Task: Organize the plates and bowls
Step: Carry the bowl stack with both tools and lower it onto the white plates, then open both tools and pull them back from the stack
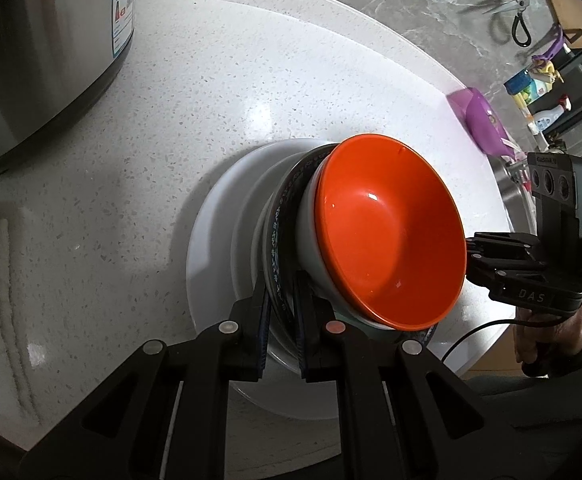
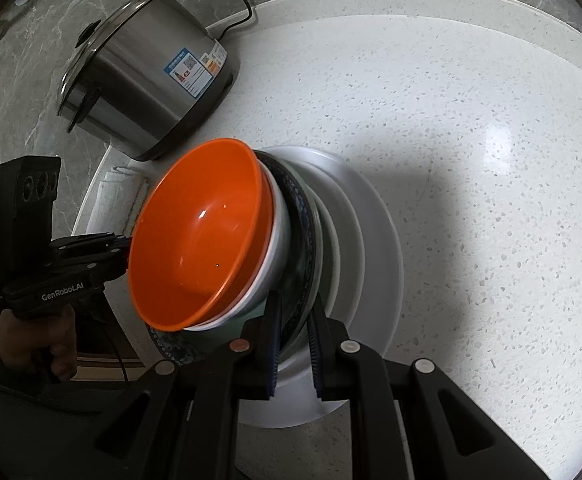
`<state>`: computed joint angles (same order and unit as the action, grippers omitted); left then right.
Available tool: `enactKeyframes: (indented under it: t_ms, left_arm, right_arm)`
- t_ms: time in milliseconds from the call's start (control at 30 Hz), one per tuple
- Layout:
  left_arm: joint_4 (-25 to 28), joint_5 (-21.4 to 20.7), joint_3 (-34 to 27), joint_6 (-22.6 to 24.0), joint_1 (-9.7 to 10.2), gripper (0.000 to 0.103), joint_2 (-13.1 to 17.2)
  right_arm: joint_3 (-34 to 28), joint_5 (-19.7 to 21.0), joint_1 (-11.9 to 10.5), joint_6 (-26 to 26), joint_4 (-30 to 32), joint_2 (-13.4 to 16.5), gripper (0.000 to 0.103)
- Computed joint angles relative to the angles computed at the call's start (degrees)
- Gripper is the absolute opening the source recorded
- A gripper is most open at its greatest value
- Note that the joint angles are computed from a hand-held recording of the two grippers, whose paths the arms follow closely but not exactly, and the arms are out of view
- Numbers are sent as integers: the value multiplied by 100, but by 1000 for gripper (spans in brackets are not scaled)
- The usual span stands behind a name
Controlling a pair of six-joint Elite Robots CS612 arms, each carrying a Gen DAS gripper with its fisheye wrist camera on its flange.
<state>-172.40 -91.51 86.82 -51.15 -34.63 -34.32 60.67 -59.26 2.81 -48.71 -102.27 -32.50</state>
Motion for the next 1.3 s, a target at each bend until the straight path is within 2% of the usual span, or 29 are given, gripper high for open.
enactKeyframes:
  t_ms: [367, 433, 467, 533, 600, 667, 733, 767, 800, 833, 867, 900, 1000, 1067, 1100, 1167, 1233, 1300]
  left_arm:
    - [-254, -16, 119, -75, -12, 11, -16]
    - [-245, 35, 123, -52, -23, 11, -22]
    - [-215, 61, 154, -54, -24, 16, -38]
    - [-160, 158, 186, -122, -40, 26, -61]
    - [-176, 236, 241, -229, -54, 37, -89]
    - [-192, 348, 311, -320, -79, 53, -134]
    - [-296, 443, 403, -407, -107, 61, -187]
    - [-347, 493, 452, -416, -114, 71, -213]
    - [-412, 627, 520, -441, -150, 76, -261]
    - [-455, 694, 559, -437, -166, 86, -285]
    - [-545, 859, 631, -453, -208, 92, -332]
    - [-562, 1015, 676, -486, -246, 93, -368]
    - [-527, 1561, 807, -542, -392, 93, -503]
    - [-301, 1986, 843, -578, -512, 93, -611]
    - [-261, 2229, 880, -543, -593, 93, -673]
    - [-358, 2588, 992, -435, -750, 93, -795]
    - [-54, 2890, 992, -604, -887, 93, -900]
    - [-14, 3031, 1026, -729, -1025, 93, -979]
  right_arm:
    - [388, -90, 39, 229, -763, -166, 16]
    - [501, -133, 44, 271, -1022, -216, 20]
    - [545, -178, 49, 277, -1132, -238, 21]
    - [614, -289, 55, 339, -1329, -267, 34]
    - [629, -293, 33, 381, -1362, -276, 40]
    - [677, -284, 2, 418, -1438, -303, 47]
    - [744, -222, -43, 480, -1518, -348, 59]
    - [789, -169, -71, 524, -1575, -379, 63]
    - [841, -127, -98, 584, -1657, -413, 70]
    - [912, -77, -132, 658, -1769, -457, 77]
    - [968, -45, -159, 723, -1845, -492, 80]
    - [1020, -10, -188, 800, -1908, -524, 85]
    - [1205, 102, -293, 1154, -2087, -616, 91]
    - [1338, 321, -391, 1499, -2150, -666, 96]
    - [1413, 446, -433, 1670, -2199, -690, 102]
    - [1626, 815, -553, 2116, -2358, -764, 103]
    - [1774, 1052, -628, 2457, -2414, -828, 103]
    - [1920, 1306, -692, 2656, -2516, -903, 103]
